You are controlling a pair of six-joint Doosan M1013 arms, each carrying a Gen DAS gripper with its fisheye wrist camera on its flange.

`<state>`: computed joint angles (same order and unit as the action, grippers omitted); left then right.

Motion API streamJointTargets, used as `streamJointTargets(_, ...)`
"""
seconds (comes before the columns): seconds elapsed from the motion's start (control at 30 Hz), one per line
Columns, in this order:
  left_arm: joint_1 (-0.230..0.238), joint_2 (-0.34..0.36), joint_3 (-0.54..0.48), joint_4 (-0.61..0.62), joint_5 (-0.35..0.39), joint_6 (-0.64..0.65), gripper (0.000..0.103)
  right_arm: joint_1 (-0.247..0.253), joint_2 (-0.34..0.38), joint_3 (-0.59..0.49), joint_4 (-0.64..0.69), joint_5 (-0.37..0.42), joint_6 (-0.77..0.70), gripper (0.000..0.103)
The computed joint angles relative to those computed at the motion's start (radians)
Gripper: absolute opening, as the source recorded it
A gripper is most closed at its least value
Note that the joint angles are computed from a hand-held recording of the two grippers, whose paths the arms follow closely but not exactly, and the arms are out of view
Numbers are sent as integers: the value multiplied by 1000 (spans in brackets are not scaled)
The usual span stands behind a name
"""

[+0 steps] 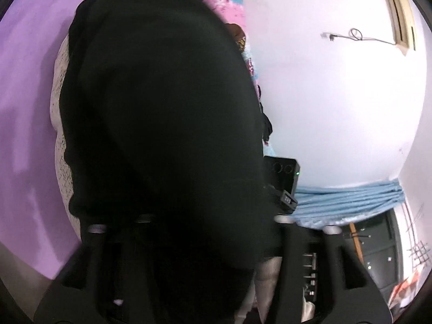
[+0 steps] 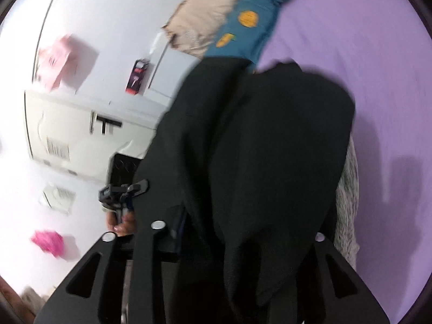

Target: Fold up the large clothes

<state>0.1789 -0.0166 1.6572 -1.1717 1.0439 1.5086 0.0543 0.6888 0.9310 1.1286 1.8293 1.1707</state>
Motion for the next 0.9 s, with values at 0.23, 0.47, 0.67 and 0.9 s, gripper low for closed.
streamJointTargets(0.23, -8, -16, 9, 29, -24, 20, 63, -1, -22, 38, -29, -19, -36, 50)
streamJointTargets(0.47, 21, -104, 25, 66, -40, 56, 75, -44, -61, 64, -13, -41, -26, 92)
streamJointTargets(0.67, 28, -186, 106, 59, -69, 67, 79, -74, -101, 132, -37, -41, -83, 96)
streamJointTargets(0.9, 21, -218, 192, 5, -111, 67, 79, -72, -132, 216, -38, -45, -117, 96)
